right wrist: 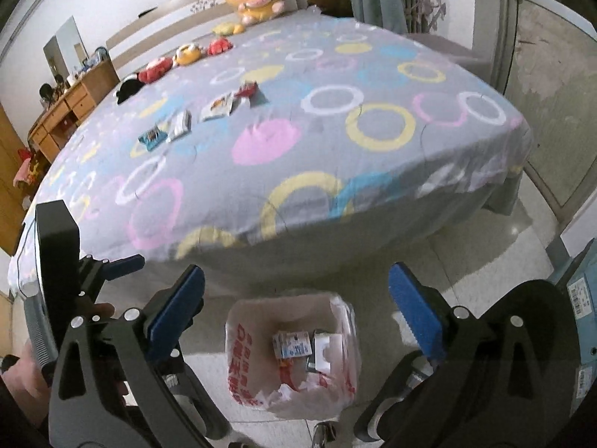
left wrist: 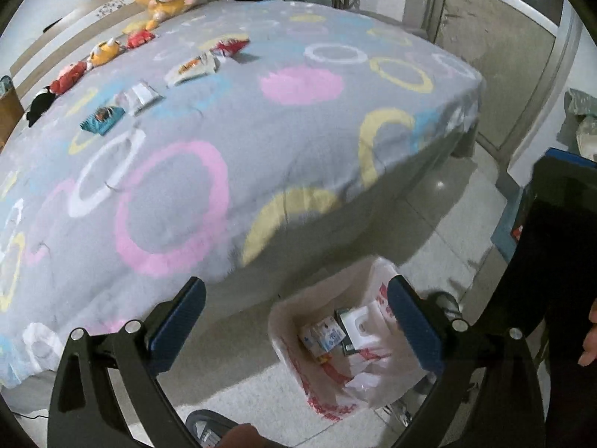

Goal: Collect trash
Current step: 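Raise both tools from the bag and move over the bed toward the snacks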

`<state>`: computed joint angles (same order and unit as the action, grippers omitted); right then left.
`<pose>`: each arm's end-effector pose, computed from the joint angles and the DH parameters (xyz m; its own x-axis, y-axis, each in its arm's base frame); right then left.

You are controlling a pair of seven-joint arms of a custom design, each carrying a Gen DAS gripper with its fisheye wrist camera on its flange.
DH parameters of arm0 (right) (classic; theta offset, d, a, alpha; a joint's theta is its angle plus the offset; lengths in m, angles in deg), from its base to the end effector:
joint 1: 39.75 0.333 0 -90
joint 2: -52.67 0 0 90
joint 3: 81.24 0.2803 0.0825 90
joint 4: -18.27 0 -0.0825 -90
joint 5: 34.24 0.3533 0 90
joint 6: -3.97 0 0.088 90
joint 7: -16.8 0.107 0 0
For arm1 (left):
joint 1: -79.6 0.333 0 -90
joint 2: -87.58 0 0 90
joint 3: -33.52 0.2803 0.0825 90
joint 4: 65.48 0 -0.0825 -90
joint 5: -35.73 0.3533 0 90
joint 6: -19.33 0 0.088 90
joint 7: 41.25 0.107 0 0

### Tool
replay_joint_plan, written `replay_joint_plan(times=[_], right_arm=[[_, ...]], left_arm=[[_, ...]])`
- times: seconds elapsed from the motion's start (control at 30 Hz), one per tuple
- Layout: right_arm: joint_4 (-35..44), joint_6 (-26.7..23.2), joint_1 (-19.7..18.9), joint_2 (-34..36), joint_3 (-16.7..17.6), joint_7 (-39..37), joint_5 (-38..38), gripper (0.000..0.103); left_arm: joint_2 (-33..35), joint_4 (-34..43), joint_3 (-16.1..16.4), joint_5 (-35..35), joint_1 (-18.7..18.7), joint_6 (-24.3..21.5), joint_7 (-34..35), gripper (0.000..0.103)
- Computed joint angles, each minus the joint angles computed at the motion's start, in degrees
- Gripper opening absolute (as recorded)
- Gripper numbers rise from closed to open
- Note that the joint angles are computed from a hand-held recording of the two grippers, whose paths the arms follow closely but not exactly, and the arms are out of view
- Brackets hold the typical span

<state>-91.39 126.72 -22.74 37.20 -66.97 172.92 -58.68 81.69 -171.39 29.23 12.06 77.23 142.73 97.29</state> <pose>0.4236 0.2547 0.6301 -0.3781 -0.9078 -0.1815 -0.6921 0.4074 -0.5958 0.5337 -0.0805 0.5799 -0.7206 -0.6933 -0.0072 -0.5876 0.6161 -0.5245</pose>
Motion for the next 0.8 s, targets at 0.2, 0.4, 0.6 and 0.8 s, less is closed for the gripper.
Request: replay_joint_plan(times=[0.2, 0.4, 0.6, 0.8], right_arm=[[1.6, 0.1, -0.8, -1.3, 0.6, 1.0, -2.4, 0.096], [4.7, 0.0, -1.5, -1.2, 1.2, 1.4, -3.6, 0.096], [11.3, -4.3, -0.8, 1.4, 2.1, -1.5, -6.9, 0.096], [17.3, -8.5, 0.5, 3.9, 2.5, -2.5, -11.8, 0.096]], left_arm=[[1.9, 4.7, 0.4, -3.0, 0.8, 0.1, -2.2, 0.095], [3.6, 7.6, 0.0, -4.2, 1.9, 4.2, -5.3, 0.095], [6.6, 12.8, -0.5, -3.9, 3.4, 4.6, -9.4, 0.095], [12.6, 23.9, -1.6, -4.7, 5.4, -1.2, -13.8, 0.095]])
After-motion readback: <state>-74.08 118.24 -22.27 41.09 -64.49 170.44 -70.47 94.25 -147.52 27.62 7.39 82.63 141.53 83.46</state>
